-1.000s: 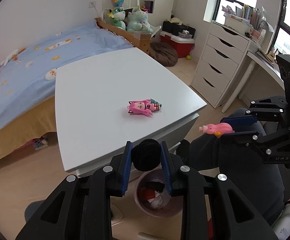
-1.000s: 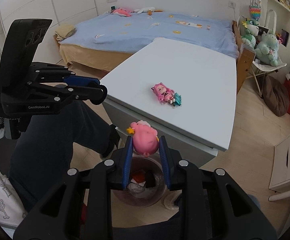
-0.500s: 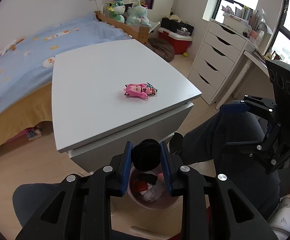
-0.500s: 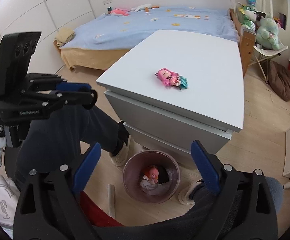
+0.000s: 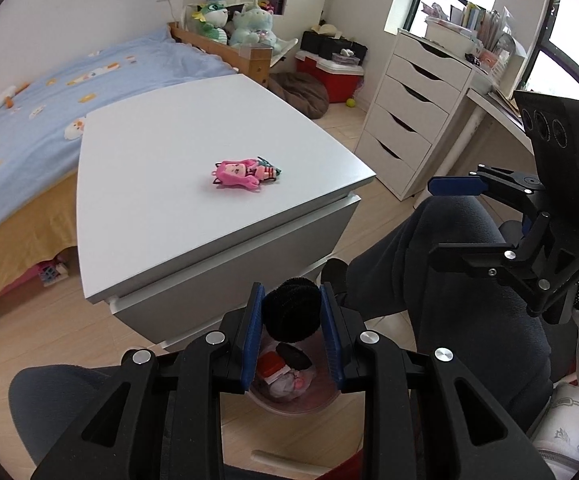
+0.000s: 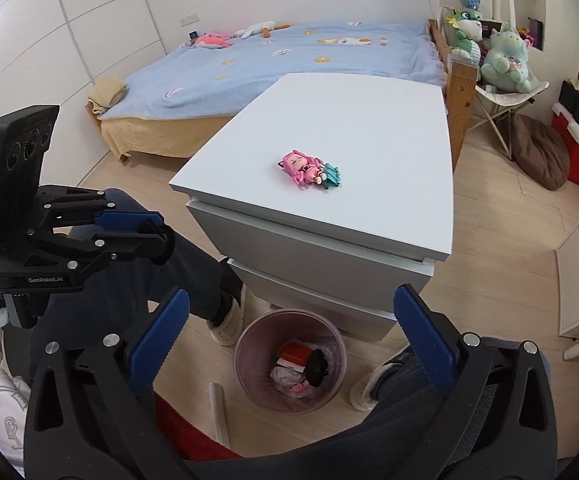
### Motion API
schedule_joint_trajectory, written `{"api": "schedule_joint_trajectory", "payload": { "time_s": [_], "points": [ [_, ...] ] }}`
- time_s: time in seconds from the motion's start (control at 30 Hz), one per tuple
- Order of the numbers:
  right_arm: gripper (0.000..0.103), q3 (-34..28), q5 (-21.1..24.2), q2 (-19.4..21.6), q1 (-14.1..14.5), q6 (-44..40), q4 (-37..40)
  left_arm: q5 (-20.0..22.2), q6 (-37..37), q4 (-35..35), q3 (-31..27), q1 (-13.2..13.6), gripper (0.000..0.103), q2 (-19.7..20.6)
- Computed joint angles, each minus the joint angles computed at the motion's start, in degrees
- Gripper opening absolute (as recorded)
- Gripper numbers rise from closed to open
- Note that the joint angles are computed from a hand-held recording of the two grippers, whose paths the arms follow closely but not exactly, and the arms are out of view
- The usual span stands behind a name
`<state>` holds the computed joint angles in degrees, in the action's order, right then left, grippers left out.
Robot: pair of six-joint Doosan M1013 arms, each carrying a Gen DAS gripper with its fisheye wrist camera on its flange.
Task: Collect trash
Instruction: 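Open the left gripper to drop the black pompom into the wastebasket, then grasp the pink-haired doll figure with the left gripper and lift it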
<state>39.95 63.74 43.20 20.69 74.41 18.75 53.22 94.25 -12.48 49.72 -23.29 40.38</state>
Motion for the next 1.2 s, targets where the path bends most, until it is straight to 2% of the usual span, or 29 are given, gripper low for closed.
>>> {"api": "schedule_joint_trajectory", "payload": {
  "time_s": [0.37, 0.43, 0.5, 0.53, 0.63, 1.2],
  "points": [
    [0.1, 1.6, -3.0, -1.3, -0.9, 1.8, 0.6, 0.6, 1.1, 0.1, -0.8, -0.7, 0.028, 0.2],
    [0.1, 1.8, -3.2, -1.4, -1.0, 1.7, 0.9, 0.6, 1.2, -0.1, -1.1, -0.7, 0.032, 0.3],
    [0.1, 1.9, -3.4, -1.5, -1.0, 1.8, 1.0, 0.1, 0.8, 0.3, -0.8, -0.8, 0.067, 0.2],
    [0.1, 1.9, -3.5, -1.5, -1.0, 1.9, 1.0, -1.1, 0.7, -0.5, -0.2, -0.6, 0.093, -0.1],
    [0.1, 1.9, -3.4, -1.4, -1.1, 2.2, 1.2, -0.9, -0.5, -0.1, -0.7, -0.5, 0.096, 0.3],
    [0.1, 1.0, -2.6, -0.7, -1.1, 2.2, 1.5, -1.2, -4.6, 3.3, -1.7, -0.2, 0.096, 1.0]
  ]
}}
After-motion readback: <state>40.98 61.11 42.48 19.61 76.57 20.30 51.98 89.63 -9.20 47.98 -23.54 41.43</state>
